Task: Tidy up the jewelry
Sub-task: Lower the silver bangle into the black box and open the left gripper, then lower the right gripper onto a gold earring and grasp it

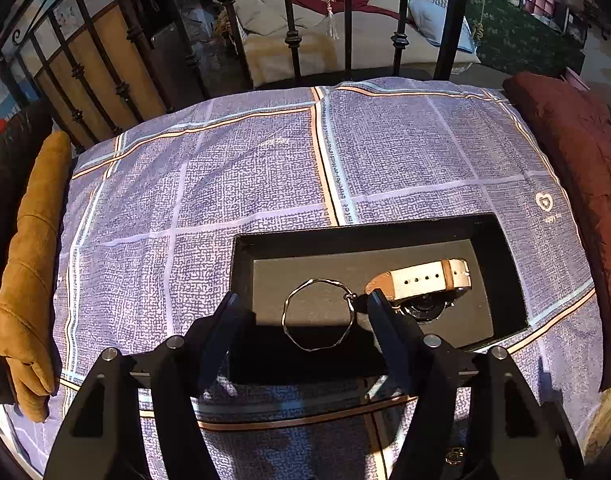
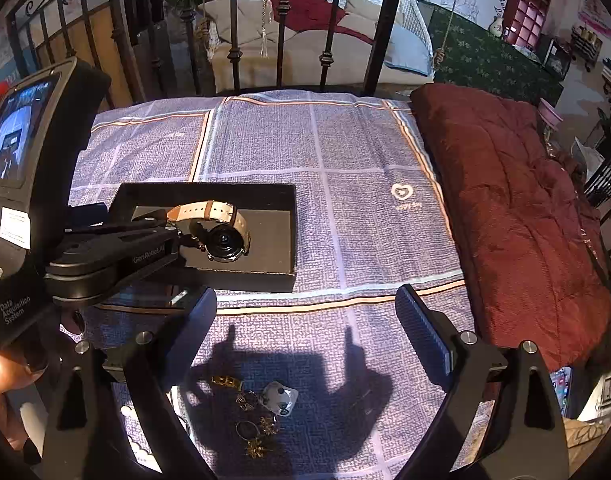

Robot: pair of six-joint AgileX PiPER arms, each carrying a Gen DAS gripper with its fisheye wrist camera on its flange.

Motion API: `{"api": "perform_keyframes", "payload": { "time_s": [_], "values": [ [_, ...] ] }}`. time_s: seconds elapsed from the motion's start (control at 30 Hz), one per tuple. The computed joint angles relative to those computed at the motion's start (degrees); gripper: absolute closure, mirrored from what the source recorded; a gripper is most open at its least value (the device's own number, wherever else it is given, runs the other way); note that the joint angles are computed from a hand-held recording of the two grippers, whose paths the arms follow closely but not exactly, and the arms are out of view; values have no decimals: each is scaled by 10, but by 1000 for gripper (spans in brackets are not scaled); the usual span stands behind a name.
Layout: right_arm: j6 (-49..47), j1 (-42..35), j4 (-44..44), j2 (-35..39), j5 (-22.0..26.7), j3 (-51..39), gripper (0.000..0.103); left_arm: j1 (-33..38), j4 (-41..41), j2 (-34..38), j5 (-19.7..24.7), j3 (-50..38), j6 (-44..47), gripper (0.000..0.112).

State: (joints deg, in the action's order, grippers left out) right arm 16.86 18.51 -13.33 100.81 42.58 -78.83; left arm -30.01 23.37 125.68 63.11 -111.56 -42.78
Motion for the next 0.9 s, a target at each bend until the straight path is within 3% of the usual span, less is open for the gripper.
{"api": "perform_keyframes", "payload": {
  "time_s": [0.27,0.33,0.43,0.67,0.9],
  "values": [
    [-4,5,7,-8,7,0,14,-7,26,-43,3,41,-31,36],
    [-6,6,11,-20,9,3,14,-18,46,-66,17,59,-49,23],
    [-4,13,7,-46,14,10,14,-43,76,-114,37,94,-83,16],
    [-33,-12,12,-142,14,83,11,-108,70,-261,40,245,-177,16],
    [-48,-52,31,-203,-8,195,11,-179,73,-294,59,343,-234,16]
  ]
}}
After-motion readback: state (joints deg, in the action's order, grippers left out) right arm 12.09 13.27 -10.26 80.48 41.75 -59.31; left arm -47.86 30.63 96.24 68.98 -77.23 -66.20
